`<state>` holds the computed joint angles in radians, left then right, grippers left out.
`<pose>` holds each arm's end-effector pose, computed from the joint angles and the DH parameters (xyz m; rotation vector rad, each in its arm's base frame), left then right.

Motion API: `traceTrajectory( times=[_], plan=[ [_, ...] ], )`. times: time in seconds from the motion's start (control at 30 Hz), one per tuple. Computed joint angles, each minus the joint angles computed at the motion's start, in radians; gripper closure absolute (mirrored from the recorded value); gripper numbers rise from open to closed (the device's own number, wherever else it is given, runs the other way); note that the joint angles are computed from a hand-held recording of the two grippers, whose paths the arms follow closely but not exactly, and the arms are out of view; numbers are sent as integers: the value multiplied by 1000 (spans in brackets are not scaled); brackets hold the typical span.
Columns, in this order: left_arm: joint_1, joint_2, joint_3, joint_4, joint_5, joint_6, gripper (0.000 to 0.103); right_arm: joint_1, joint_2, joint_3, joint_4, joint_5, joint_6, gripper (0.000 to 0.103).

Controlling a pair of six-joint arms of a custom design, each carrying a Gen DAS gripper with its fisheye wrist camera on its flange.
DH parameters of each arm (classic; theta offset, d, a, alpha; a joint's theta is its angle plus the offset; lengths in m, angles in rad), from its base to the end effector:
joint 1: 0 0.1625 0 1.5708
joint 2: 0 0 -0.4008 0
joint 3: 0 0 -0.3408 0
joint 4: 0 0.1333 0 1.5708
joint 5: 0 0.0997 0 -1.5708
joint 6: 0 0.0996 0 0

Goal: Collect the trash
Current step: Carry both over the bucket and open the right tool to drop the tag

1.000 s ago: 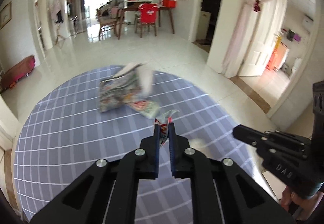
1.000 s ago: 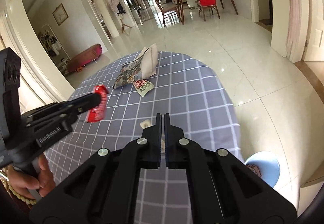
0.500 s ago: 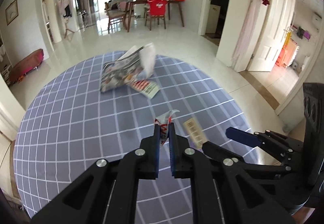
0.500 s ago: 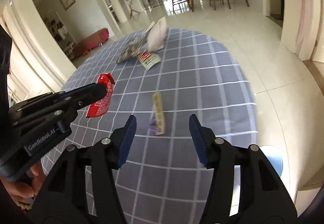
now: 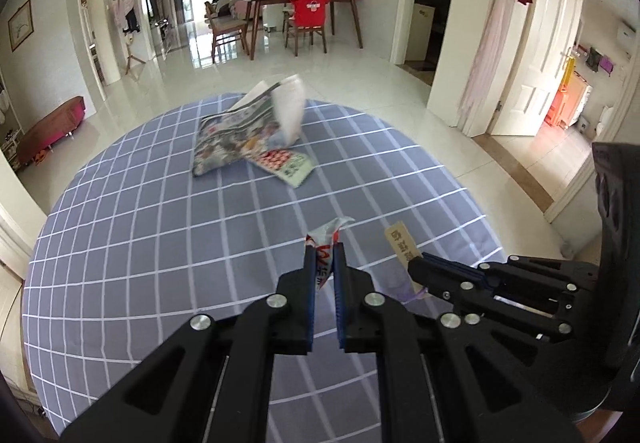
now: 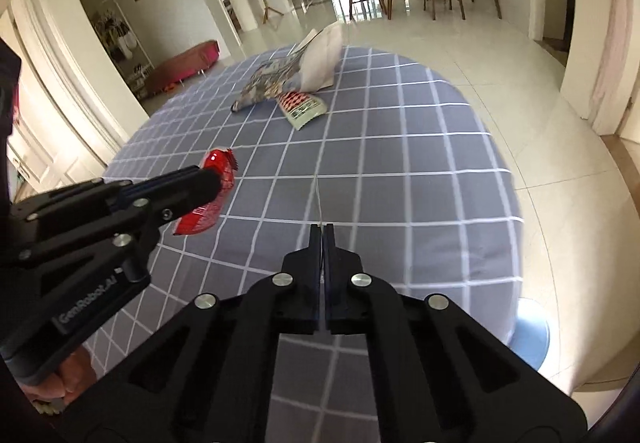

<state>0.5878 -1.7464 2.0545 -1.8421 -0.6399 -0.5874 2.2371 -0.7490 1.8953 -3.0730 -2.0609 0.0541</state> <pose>-0.1748 -0.3727 0.3907 0.4806 2.2882 -0.7997 0.4128 -0.3852 0.0772 0.7039 -2.6338 0.6984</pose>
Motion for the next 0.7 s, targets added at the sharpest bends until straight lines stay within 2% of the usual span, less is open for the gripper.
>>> traceTrajectory(
  times=[0.2,0.4,0.53,0.7],
  plan=[
    [-62,68,10,-81,-42,30,95,-16,-128,132,-105,0,15,102],
    [-111,203,14,-230,-115,96,95,-25,-291,285,-187,-87,36,102],
    [-119,313,11,-345,-182,140,95,-47,-389,372,-211,-149,52,102],
    [-105,441,-12,-455,-275,170,95,-106,-483,461,-248,-196,55,102]
  ],
)
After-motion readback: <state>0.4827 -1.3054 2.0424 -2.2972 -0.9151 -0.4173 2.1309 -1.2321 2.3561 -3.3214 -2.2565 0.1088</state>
